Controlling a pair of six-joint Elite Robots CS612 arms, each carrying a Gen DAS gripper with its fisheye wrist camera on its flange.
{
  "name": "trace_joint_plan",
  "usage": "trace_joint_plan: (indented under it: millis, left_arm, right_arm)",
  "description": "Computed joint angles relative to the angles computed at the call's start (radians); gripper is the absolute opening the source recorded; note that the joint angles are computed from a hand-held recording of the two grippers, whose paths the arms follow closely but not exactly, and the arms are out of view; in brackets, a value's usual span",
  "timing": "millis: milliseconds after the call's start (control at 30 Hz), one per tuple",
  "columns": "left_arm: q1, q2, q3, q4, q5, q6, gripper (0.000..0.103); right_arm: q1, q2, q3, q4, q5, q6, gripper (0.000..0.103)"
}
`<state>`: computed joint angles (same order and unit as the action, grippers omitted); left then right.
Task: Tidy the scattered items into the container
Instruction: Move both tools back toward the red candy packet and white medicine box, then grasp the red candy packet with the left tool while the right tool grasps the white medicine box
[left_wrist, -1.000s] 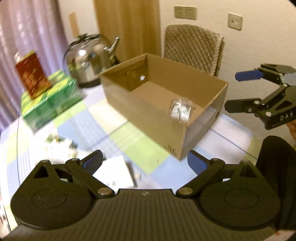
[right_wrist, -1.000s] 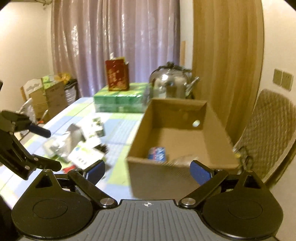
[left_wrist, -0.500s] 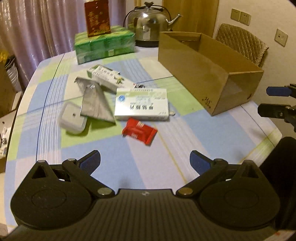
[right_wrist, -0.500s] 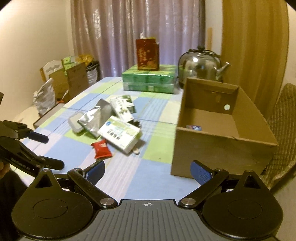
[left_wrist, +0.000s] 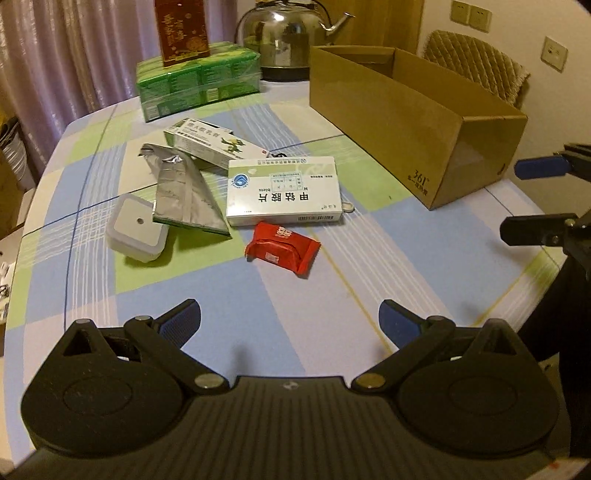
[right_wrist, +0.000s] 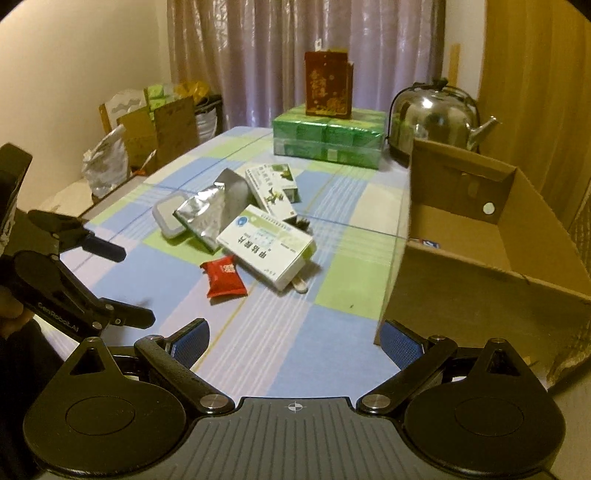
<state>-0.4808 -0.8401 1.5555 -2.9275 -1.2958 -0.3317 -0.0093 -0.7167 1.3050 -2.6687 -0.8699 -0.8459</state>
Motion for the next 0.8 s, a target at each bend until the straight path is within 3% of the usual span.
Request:
trace_joint_plan:
  millis: [300, 533, 800]
  left_arm:
    - [0.025, 0.029, -0.028, 0.010, -0.041, 0.088, 0.101]
    - [0.047, 0.070, -0.080, 0.012, -0.081, 0.177, 0.100]
    - [0.069, 0.127, -0.157, 0.026, -0.151, 0.264, 0.094]
  right_arm:
    - [0.035, 0.031, -0.043, 0.026, -0.026, -0.123, 0.096]
    - [0.064, 0.070, -0.100, 0.050, -0.046, -0.309, 0.094]
    - [0.089, 0.132, -0.208, 0.124, -0.094, -0.388, 0.085]
